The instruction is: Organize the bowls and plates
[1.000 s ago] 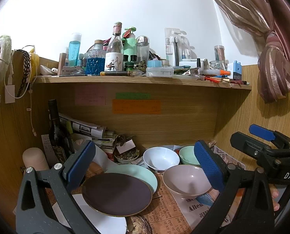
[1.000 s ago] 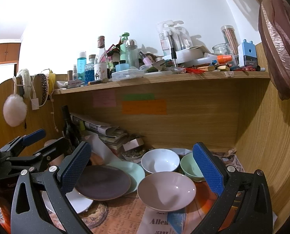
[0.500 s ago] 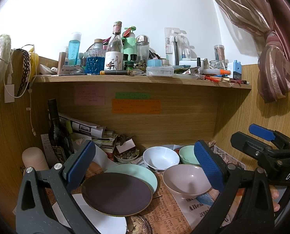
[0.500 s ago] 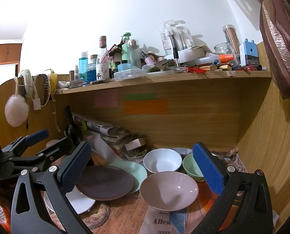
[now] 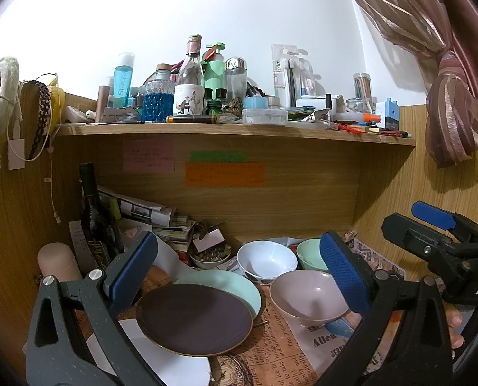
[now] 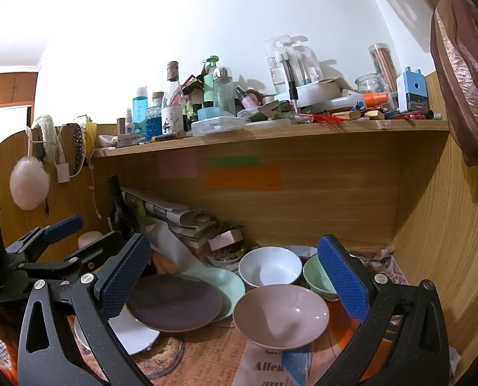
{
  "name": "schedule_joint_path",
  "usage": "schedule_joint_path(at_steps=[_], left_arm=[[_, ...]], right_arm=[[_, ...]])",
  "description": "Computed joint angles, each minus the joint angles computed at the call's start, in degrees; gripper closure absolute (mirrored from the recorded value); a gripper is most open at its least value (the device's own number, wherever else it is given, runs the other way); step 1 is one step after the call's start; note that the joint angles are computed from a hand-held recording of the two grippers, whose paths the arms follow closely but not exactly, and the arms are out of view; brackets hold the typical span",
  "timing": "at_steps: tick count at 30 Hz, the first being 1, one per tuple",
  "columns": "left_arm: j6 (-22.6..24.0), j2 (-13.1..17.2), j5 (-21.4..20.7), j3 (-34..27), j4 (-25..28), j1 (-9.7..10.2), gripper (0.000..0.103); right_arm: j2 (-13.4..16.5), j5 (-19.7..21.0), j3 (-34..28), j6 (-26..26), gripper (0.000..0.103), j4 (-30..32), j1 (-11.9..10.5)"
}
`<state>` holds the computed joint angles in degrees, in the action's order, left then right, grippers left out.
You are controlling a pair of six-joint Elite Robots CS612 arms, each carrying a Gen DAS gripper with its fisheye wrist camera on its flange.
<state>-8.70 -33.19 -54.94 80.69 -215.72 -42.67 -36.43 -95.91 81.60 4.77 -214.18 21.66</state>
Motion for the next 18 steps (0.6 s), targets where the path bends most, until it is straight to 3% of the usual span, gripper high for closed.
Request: schedule_joint_path(at_steps=[18], left_arm=[[-0.2, 0.0, 0.0, 0.1, 0.6, 0.17, 0.0]], right_arm=[[0.1, -0.1, -0.1, -0.1, 0.0, -0.2, 0.1]])
